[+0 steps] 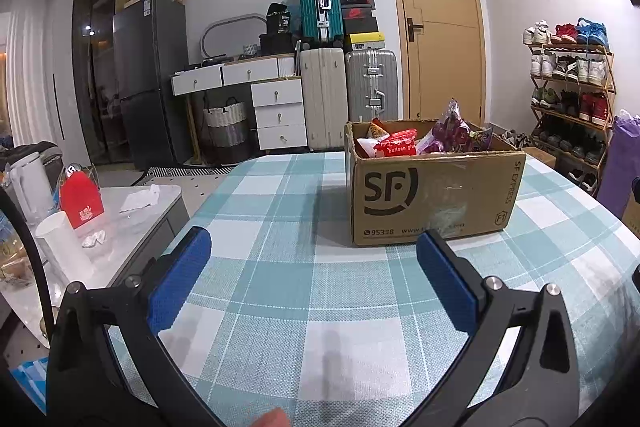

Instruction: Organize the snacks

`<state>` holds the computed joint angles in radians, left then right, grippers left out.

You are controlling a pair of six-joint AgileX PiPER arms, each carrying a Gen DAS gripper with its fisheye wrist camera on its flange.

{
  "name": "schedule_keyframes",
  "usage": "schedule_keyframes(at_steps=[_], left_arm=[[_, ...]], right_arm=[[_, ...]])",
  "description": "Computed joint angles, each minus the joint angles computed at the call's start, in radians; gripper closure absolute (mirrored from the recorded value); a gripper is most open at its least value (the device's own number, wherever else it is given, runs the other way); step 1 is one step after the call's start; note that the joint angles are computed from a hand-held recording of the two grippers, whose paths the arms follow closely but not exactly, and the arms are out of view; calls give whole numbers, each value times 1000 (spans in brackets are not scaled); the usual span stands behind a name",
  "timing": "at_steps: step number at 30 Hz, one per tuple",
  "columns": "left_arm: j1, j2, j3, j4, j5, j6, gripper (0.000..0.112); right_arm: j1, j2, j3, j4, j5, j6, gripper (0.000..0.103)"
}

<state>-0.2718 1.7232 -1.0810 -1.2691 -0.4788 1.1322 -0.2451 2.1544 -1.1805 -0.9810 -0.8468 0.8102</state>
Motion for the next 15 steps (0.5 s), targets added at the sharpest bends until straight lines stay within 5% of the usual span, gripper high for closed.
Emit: schedule_keyframes(at_steps=[15], left_arm=[[15,-5,-2,-47,-11,1,9]], right_arm=[[19,-9,18,30,6,-62,0]])
